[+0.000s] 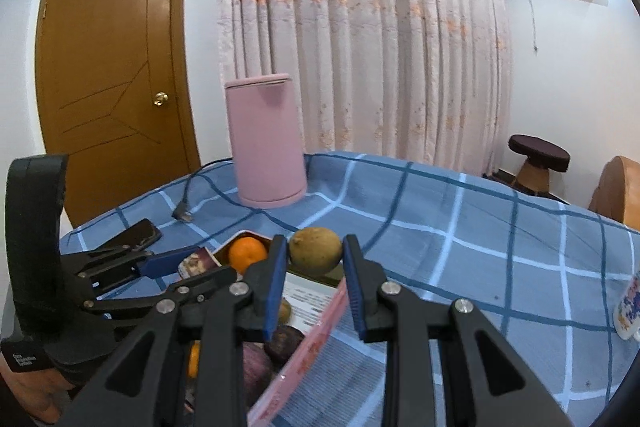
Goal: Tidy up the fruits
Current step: 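Carry the jar with the left tool while the right tool carries the small fruit to the tin, then open the left tool over the tin while the right tool releases the small fruit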
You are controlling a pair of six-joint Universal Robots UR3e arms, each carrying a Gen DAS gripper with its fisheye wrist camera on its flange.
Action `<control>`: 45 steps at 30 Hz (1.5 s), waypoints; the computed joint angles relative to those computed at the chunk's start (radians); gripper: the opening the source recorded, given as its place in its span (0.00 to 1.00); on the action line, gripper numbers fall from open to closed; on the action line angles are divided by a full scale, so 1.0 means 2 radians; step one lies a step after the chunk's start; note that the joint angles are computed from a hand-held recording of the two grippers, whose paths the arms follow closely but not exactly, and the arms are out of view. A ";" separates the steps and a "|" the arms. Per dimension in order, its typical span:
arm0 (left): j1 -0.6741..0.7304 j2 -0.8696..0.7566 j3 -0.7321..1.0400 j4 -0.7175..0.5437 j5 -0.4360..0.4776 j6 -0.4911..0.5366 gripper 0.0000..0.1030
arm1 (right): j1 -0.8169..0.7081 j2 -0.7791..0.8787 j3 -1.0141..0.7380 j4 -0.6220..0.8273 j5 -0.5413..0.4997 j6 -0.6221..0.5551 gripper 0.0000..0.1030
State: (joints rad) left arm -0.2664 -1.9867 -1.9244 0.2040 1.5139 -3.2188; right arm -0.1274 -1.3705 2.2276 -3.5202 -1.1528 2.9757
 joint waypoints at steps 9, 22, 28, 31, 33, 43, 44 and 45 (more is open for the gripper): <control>0.018 0.004 -0.013 0.000 0.005 -0.001 0.40 | 0.028 0.036 -0.034 0.009 -0.007 0.002 0.30; 0.026 -0.014 -0.008 -0.013 -0.003 0.003 0.40 | 0.043 0.082 -0.076 0.055 -0.018 -0.002 0.30; 0.028 -0.024 -0.001 -0.027 -0.011 0.008 0.40 | 0.046 0.103 -0.099 0.109 -0.016 -0.017 0.30; 0.030 -0.029 0.003 -0.034 -0.013 0.012 0.40 | 0.047 0.111 -0.112 0.136 -0.015 -0.024 0.30; 0.035 -0.030 0.000 -0.036 -0.024 0.012 0.38 | 0.048 0.114 -0.115 0.150 -0.015 -0.030 0.31; 0.032 -0.015 -0.017 -0.040 -0.018 0.012 0.40 | 0.031 0.087 -0.076 0.145 0.013 -0.044 0.52; 0.029 -0.011 -0.020 -0.038 -0.010 0.011 0.44 | 0.027 0.079 -0.067 0.139 0.019 -0.042 0.55; 0.028 -0.008 -0.023 -0.036 -0.004 0.009 0.51 | 0.022 0.069 -0.053 0.127 0.021 -0.040 0.60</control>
